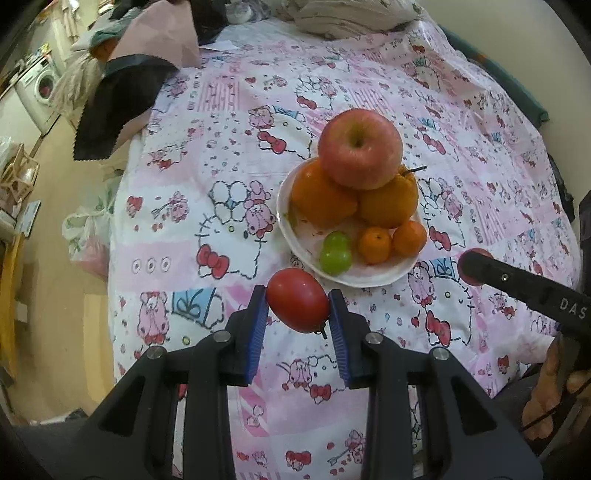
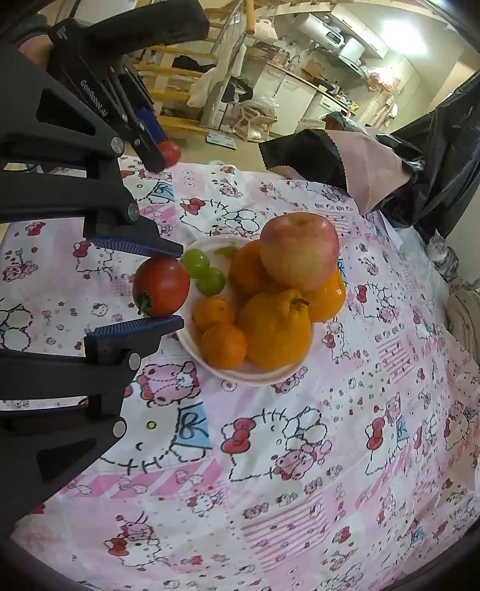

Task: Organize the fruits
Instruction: 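Carry both cherry tomatoes onto the plate beside the green fruits and open both tools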

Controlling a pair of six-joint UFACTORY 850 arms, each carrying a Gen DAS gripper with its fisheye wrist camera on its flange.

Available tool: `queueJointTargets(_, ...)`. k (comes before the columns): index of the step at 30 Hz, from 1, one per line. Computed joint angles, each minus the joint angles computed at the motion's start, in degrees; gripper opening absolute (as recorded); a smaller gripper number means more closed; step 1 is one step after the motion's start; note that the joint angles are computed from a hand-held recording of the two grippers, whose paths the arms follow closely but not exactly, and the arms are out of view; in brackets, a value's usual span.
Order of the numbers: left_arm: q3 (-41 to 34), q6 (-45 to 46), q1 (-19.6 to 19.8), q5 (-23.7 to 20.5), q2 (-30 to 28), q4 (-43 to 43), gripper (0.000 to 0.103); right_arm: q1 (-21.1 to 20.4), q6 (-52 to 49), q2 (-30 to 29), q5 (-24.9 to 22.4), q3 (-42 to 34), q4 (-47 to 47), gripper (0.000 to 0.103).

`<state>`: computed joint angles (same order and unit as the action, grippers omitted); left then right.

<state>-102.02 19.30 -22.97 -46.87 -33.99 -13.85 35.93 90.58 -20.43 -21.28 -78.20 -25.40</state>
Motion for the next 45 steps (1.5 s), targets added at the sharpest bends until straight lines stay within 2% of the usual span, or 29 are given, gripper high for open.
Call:
queueJointTargets(12,-7.3,2.7,-2.1,-0.4,-6.8,1.7,0.029,-3.3,-13.2,-3.6,1.6,-2.9,11.4,0.033)
queueJointTargets(18,-10.1,4.3,-2.2,-0.1,-9.7,1.3,0.029,-5.1,-18.9,-4.6,2.9,-2.8,18.3,0.034)
queueJointTargets(23,-12.8,2.0,-1.4,-1.4,-12.2,0.3,0.029,-6.0,-23.8,-5.3,4.8,-2.7,24.2,0.033)
queueJointTargets(28,-12.7,2.3,-1.4,-1.5,-12.6,-0.8,0.029,-6.7,-32.5,-7.1,6.0,-4.1,33.4,0.033)
queueJointTargets(33,-12.0,5.3,-2.2,-0.6,-12.5,-0.9,0.029,-7.4,-48.9,-10.7,5.2,-7.9,50.2,0.034)
queueJointTargets(40,-13.3,4.9,-2.0,-1.2,-13.2,-2.0,0.029,-7.4,-47.6,-12.1,5.0,-9.2,50.6,0.037)
queueJointTargets(43,-13.4,4.6,-2.0,-1.3,-13.3,-1.8,0.029,-7.7,-51.5,-11.6,6.0,-8.2,55.8,0.037)
queueJointTargets(45,-13.1,4.4,-2.0,-0.9,-13.1,-1.6,0.029,-7.7,-51.8,-11.1,6.3,-7.8,56.3,0.048)
